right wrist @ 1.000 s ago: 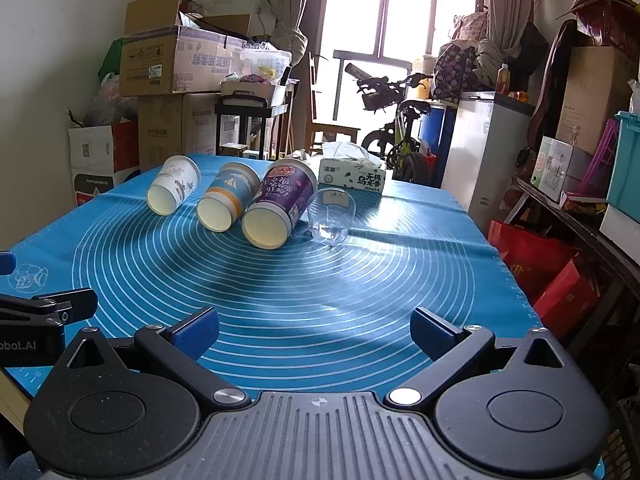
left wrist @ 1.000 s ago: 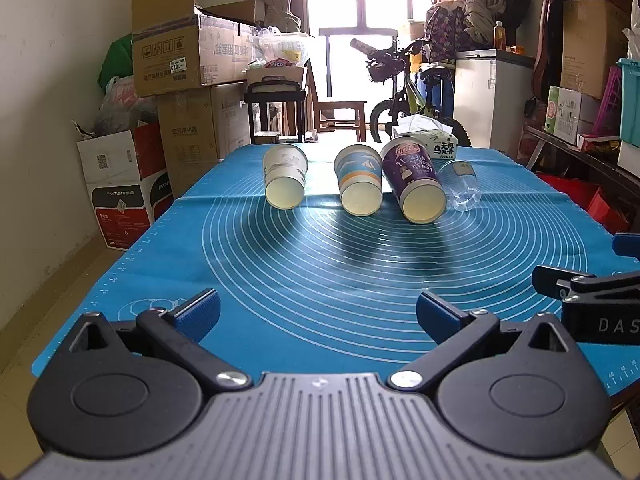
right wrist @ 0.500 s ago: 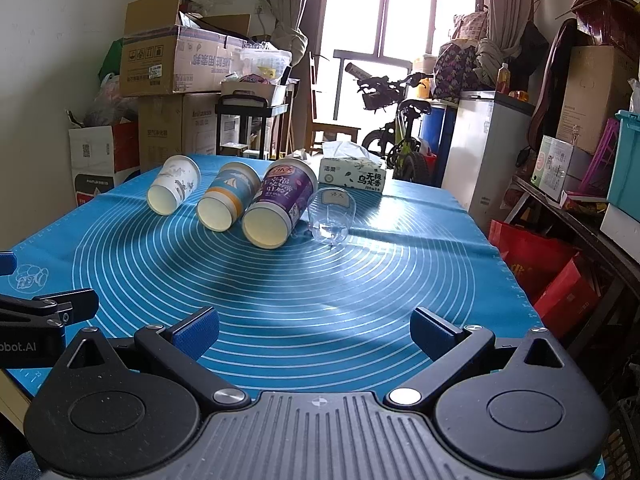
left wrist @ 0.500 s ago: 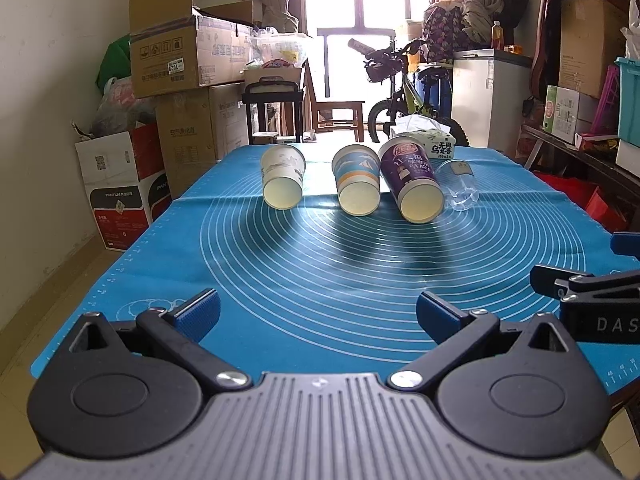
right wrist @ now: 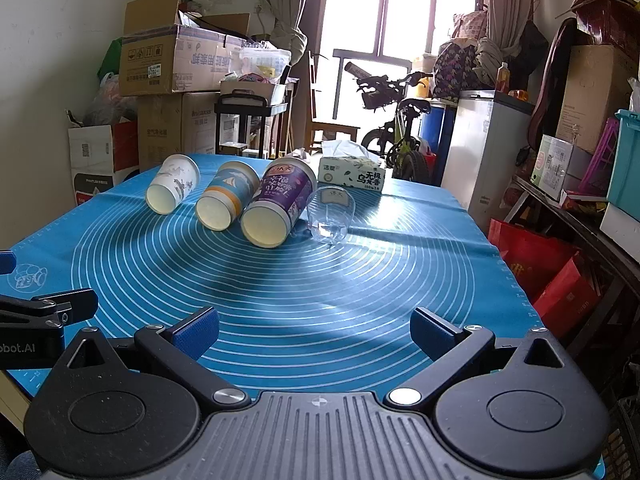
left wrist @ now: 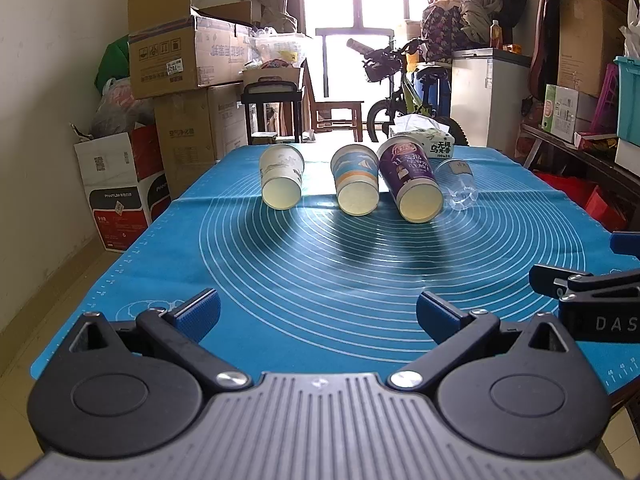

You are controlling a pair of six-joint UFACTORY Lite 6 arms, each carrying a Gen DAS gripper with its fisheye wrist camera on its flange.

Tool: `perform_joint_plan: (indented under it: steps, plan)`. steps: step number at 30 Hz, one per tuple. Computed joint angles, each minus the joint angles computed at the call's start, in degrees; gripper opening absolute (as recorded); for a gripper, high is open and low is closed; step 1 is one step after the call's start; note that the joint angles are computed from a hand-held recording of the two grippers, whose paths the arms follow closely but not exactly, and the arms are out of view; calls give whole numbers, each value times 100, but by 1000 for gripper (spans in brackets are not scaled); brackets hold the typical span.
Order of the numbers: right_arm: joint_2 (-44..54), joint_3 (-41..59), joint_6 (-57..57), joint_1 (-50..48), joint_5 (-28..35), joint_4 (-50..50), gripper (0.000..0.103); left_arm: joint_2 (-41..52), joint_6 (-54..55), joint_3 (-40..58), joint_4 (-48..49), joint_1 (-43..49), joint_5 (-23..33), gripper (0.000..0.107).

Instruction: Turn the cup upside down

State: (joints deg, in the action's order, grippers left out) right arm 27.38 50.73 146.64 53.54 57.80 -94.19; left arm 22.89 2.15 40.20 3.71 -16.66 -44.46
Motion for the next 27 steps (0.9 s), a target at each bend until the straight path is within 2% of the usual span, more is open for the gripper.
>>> perform_joint_plan:
  steps: [27]
  plan:
    - [4, -3, -5, 16, 14, 13, 103, 11, 59, -15, 85, 18, -18, 102]
